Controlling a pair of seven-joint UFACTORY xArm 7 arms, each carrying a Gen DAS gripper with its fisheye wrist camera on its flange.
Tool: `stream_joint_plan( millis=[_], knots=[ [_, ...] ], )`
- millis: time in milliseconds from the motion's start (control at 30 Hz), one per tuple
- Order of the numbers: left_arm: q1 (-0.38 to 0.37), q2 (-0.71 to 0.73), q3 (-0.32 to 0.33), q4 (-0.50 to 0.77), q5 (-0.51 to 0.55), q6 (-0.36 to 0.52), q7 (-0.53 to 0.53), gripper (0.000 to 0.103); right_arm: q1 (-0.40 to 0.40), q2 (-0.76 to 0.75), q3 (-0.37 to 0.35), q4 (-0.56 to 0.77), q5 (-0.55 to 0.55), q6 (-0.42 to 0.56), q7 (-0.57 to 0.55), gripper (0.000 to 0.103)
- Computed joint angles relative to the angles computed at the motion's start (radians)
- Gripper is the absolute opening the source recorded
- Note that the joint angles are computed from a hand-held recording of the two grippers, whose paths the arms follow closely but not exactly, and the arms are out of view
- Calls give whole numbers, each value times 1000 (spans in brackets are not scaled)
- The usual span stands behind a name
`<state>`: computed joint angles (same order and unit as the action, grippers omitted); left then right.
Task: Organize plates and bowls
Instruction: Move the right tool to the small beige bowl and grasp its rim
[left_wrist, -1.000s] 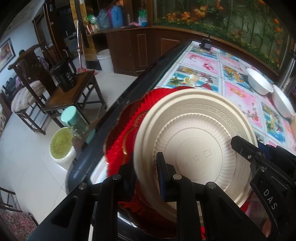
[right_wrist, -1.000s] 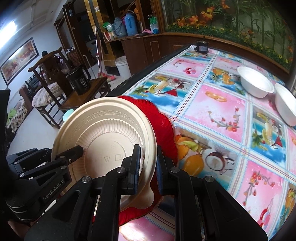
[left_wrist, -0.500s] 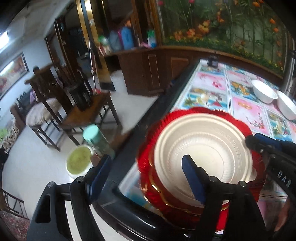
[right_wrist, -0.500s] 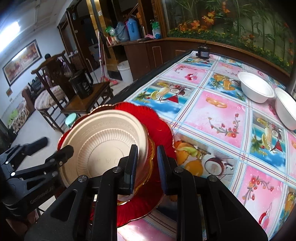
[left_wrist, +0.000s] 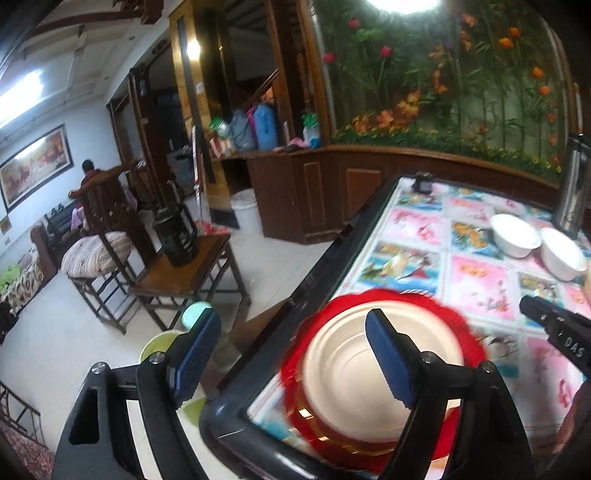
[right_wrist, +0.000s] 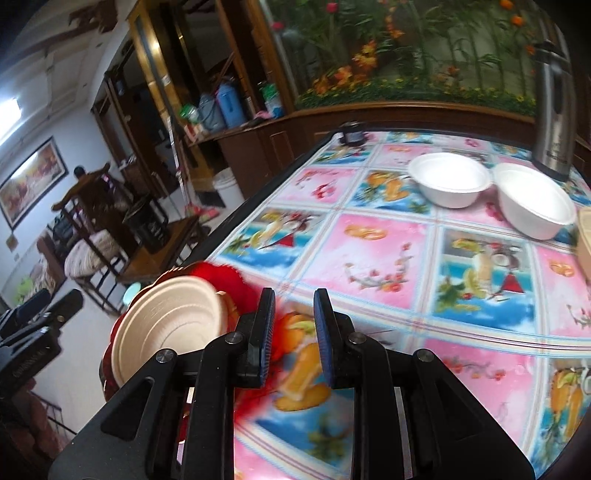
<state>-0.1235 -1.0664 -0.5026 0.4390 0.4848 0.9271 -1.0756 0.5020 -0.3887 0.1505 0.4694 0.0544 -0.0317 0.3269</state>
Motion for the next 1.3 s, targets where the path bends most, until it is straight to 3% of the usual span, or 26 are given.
stream_joint_plan(
  millis=[167,333,467,700,1000,1300],
  knots=[
    [24,108,-53,88,29,-67,-9,82,3,-71,-70,-48,23,6,-13,22],
    [42,254,-106,194,65,-141,-23,82,-29,-170,-121,-112,36,3,-32,42],
    [52,406,-147,298,108,-198,-41,82,-77,-278,-177,-163,37,27,-64,42],
    [37,711,-202,510,222,-221,-86,82,-196,-415,-287,-196,49,93,-170,42],
    [-65,1088,-227,805,375,-105,-119,82,-367,-451,-432,-140,87,145,-357,41],
    [-267,1399,-132,1108,471,15,-63,82,-382,-318,-596,6,188,171,-534,45]
  ],
)
